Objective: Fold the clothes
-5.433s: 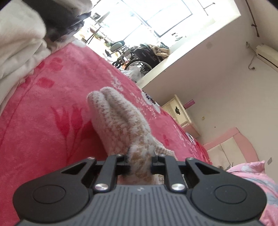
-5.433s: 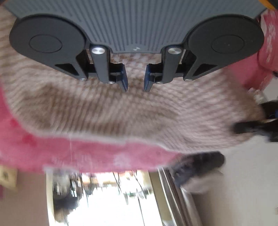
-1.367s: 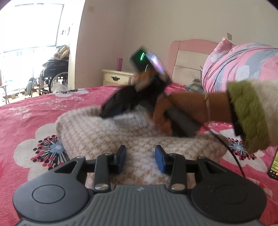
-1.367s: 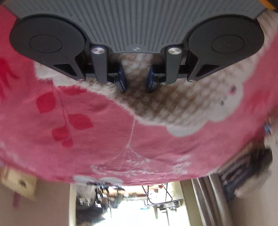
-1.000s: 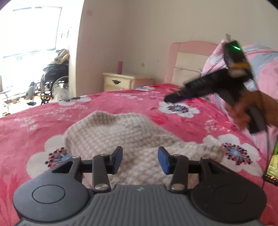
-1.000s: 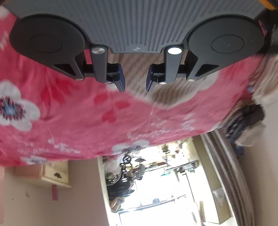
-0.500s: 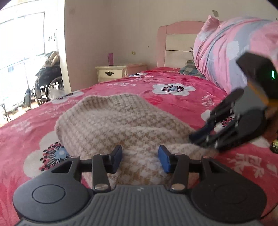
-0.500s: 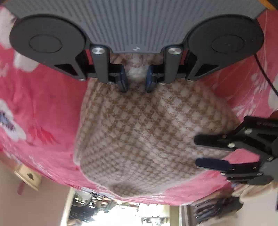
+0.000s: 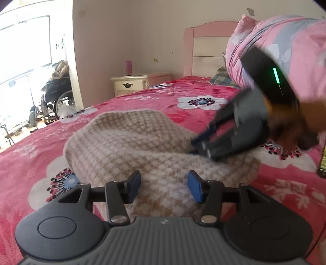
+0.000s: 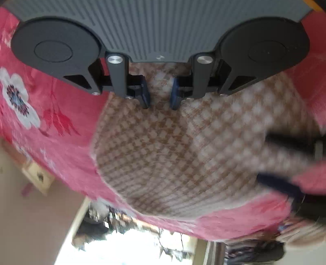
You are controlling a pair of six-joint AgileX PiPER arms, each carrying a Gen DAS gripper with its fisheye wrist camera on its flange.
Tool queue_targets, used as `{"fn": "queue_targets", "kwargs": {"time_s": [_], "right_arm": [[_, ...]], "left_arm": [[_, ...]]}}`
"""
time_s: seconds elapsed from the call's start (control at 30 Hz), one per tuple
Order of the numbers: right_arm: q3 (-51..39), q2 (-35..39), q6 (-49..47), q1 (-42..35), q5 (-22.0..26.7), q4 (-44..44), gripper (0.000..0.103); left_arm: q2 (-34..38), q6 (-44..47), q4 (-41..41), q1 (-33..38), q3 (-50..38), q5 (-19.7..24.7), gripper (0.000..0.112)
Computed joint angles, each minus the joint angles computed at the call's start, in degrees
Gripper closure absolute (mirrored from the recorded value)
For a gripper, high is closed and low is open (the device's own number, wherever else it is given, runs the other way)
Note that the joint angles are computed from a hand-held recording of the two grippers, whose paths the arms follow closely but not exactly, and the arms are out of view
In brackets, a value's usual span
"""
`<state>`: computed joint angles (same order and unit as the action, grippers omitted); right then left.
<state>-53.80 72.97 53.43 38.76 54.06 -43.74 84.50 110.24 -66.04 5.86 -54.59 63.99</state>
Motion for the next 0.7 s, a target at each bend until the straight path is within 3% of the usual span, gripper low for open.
{"fn": "queue_targets", "kwargs": {"time_s": [0.07,0.23,0.33,0.4,0.47,0.6,0.7], "right_arm": [[-6.6,1.7,-3.7,0.4,3.8,-0.1,0.081],[-10.3,6.7,-5.6,-0.8,-2.4,-13.8,0.082],[-6.0,11.4,-10.1,-9.2,-7.1,-10.7,0.082],[-0.1,10.0,-7.2,-15.8,-13.8,-8.3,0.082],[-2.7,8.8,-8.8,-17.8,-12.9,-3.5,0.082],[-8.9,8.0,-8.9,-15.9,-11.0,-3.0,0.083],[-9.6,12.1,-10.0,-17.6,-14.6,-6.0,0.084]], "left_arm": [[0.6,-0.3,0.0,0.3,-0.4,0.6,0.06],[0.9,-1.2,0.1,0.4,-0.8,0.9,0.06],[1.7,-1.7,0.5,0.6,-2.0,2.9,0.059],[1.3,-0.9,0.6,0.6,-1.8,3.1,0.057],[1.5,-0.1,0.5,0.9,-1.7,3.3,0.057],[2.8,-1.0,0.4,1.7,-2.5,4.6,0.057],[2.9,0.3,-0.6,1.7,-1.8,4.4,0.057]]}}
